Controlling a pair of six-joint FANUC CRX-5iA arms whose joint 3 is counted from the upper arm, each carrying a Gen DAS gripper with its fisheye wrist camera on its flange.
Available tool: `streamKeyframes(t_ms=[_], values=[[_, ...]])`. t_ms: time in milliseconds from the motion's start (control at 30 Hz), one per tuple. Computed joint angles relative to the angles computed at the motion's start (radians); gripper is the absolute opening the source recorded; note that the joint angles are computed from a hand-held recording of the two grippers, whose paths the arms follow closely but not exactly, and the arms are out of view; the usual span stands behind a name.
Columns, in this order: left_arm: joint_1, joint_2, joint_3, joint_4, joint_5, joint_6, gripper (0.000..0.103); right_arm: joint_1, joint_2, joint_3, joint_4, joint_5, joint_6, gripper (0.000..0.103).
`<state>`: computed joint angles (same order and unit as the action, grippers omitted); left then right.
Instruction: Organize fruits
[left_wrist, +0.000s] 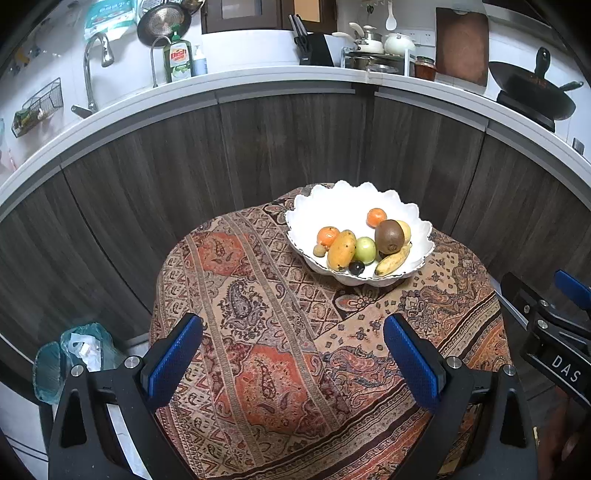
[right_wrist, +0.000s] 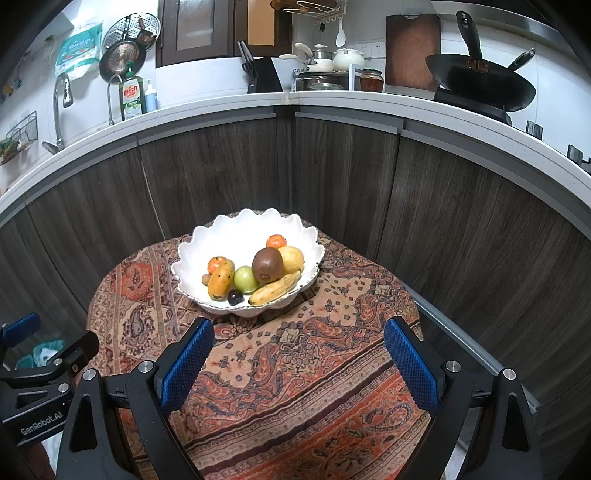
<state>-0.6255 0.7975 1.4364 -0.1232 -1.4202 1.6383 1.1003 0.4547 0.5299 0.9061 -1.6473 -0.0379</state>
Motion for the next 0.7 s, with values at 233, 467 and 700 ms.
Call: streamKeyframes(t_ms=[233,467,700], values=[[0.000,0.003,0.006,-0.003,-0.006,-0.001,0.100,0.000,0.000,0.001,0.000,0.000,-0.001,0.094],[-0.009,-0.015,-0.024,-0.033,0.012,0.013,0.100,0.000,-0.003,-0.005,-0.002,0.000,-0.002,0.094],[-0.009,-0.012,-0.017,-0.029,0.007,0.015,0.100,0.000,-0.003,-0.006,-0.002,0.001,-0.003,0.094]])
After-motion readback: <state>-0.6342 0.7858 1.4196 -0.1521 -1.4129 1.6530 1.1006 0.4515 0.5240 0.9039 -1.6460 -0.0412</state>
